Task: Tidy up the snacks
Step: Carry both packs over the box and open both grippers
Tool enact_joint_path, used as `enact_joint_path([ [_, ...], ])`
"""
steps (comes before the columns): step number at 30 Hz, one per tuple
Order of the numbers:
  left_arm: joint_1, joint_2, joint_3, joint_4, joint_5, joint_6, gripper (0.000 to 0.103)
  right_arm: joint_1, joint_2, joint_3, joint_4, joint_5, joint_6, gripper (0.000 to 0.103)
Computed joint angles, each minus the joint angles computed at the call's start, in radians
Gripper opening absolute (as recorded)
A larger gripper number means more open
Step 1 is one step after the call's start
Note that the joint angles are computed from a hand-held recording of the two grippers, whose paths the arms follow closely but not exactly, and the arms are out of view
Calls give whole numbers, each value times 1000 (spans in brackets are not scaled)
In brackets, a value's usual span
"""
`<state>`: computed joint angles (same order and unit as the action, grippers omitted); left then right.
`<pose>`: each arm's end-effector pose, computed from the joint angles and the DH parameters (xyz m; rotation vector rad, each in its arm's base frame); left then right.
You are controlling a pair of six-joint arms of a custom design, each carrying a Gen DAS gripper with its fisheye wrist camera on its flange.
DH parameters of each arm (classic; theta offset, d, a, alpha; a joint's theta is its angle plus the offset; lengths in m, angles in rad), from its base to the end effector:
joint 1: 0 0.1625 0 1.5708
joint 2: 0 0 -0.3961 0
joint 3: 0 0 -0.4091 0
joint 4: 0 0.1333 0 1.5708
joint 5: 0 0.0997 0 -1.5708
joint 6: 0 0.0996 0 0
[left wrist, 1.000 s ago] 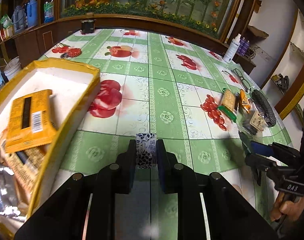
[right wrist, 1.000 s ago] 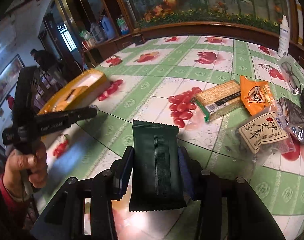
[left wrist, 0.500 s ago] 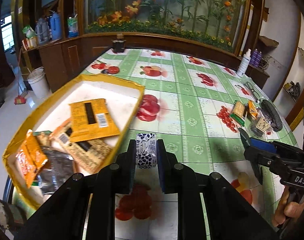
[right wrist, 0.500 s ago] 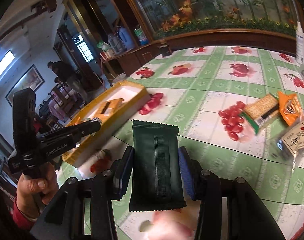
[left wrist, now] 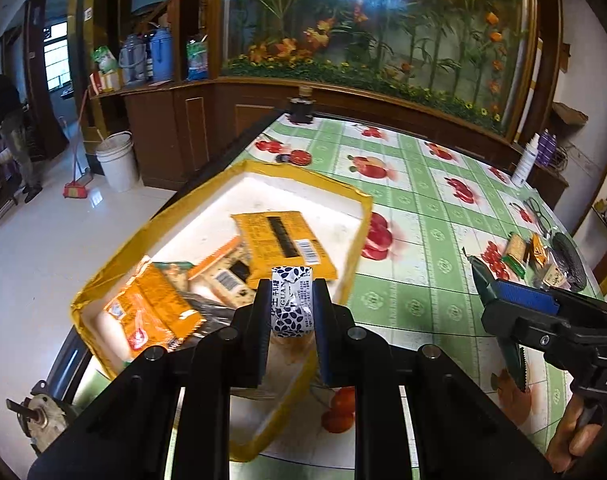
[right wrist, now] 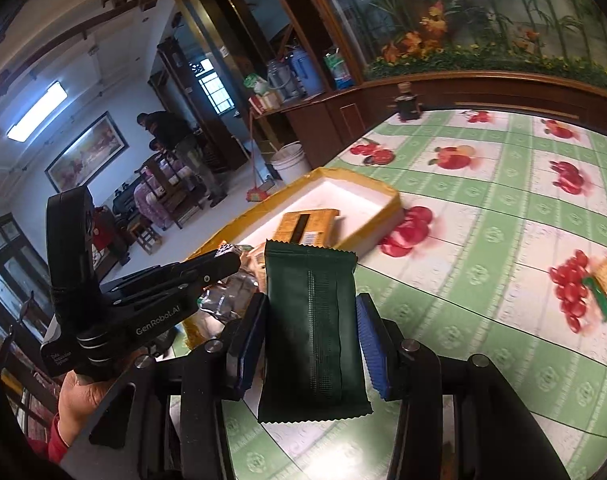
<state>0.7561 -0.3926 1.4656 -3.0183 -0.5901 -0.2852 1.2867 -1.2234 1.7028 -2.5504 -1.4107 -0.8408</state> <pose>-0.3424 -0.6199 -0.0605 0.3758 2.2717 -1.0092 -0.0341 -0.6489 0.3078 0.8578 -2.7843 0.7541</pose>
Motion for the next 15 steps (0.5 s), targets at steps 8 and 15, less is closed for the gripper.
enact_joint_path([
  [8,20,-39,52,-35,25,-21,17,51,60,-28,2,-20,2,45],
  [15,37,-53,72,-63,43,-21,17,78,109,-54,-2,-38,8,45],
])
